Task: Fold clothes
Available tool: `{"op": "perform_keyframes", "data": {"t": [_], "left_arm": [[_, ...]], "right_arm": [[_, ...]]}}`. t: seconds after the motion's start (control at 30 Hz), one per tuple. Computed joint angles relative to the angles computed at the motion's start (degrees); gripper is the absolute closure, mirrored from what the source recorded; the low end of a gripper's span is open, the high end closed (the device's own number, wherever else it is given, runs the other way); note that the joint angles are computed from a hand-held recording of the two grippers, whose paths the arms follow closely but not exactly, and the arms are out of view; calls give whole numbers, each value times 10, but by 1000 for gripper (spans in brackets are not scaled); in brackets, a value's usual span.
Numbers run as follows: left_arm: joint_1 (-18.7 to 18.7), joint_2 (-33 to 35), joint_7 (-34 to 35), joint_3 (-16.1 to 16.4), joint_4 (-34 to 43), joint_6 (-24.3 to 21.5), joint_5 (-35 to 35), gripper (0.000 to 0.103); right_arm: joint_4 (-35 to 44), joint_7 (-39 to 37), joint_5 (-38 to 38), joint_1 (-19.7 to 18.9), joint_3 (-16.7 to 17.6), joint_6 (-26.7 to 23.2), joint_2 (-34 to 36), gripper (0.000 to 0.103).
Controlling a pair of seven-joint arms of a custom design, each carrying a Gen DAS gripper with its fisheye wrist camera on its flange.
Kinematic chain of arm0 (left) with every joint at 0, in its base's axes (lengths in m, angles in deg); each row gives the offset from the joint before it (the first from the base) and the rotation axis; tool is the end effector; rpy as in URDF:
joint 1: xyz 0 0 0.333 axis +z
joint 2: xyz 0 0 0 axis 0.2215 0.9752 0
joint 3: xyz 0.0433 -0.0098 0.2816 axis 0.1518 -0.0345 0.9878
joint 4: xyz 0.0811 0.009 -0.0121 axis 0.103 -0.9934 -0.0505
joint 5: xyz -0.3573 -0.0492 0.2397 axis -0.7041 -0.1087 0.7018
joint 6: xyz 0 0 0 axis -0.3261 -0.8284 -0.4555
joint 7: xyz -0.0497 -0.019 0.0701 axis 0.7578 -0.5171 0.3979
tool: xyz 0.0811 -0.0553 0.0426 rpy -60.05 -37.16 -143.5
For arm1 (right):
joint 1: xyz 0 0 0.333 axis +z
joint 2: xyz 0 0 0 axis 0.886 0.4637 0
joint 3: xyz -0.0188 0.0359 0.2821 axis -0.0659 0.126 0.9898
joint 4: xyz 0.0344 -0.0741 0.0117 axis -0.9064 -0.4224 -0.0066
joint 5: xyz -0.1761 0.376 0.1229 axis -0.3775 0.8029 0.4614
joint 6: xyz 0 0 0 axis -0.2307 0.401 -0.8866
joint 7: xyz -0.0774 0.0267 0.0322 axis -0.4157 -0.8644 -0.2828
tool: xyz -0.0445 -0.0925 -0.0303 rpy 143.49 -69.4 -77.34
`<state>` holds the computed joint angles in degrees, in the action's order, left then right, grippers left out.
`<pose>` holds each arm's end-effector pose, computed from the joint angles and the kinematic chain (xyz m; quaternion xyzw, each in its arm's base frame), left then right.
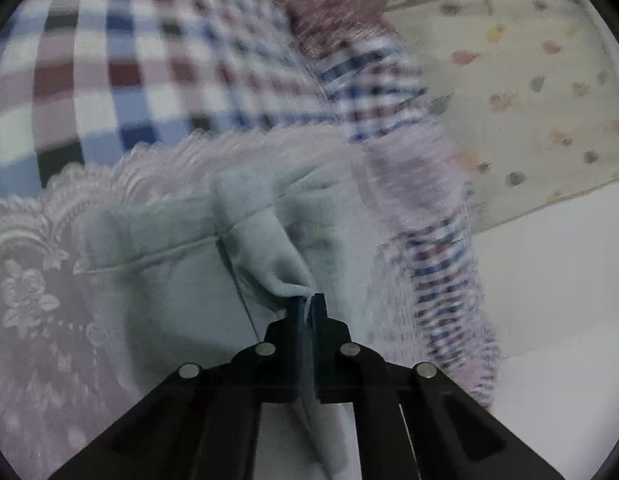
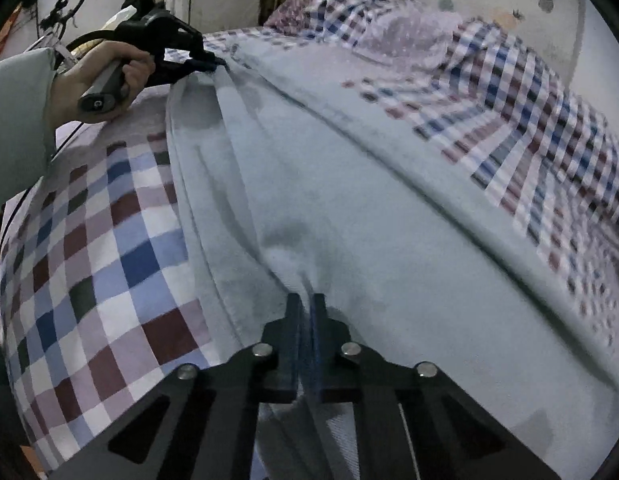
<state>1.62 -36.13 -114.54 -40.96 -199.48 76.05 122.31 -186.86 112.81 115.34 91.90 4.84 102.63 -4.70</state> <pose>0.3855 -0.2867 0.4105 -0.8302 0.0930 -0.5434 0.0825 0.4793 0.2829 0.4422 -0.9340 0.1784 -0.1325 0.2796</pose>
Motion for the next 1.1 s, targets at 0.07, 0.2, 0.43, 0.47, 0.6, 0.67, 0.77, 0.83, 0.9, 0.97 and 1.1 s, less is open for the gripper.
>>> {"op": "perform_keyframes", "data": {"t": [0.07,0.2,0.43,0.47,0.6,0.67,0.77,0.83,0.9,0.97,1.1], "left_arm": [[-18,-43,53,-22,-6,-53,-22,102],[-48,-52,196,5,-34,-43,-140,102],[-39,-49,221,-9,-58,-21,-201,102],[-40,-47,228,-6,-58,-18,-209,102],[-31,-53,211,-14,-64,5,-201,101],[-26,-69,198,-14,-75,24,-188,101],[-9,-66,187,-1,-79,68,-187,93],[14,-60,156,-10,-75,95,-167,73],[29,-43,137,-15,-63,108,-155,57],[40,-25,123,-13,-51,120,-147,56],[5,-35,274,1,-29,46,-204,102]], "right_arm": [[-11,-12,15,4,-6,4,-33,103],[-13,-40,44,20,-40,-54,-82,103],[-18,-24,-15,1,-15,-96,-73,102],[-25,-22,-17,2,-13,-90,-77,102],[-21,-14,-21,6,-18,-95,-70,102],[-16,-11,-23,5,-17,-103,-62,102],[-20,-14,-19,4,-17,-102,-59,101],[-24,-14,-16,3,-16,-99,-59,100],[-27,-10,-9,3,-17,-96,-59,99],[-27,-3,-2,2,-17,-94,-56,99],[-28,7,0,-1,-14,-94,-52,99]]}}
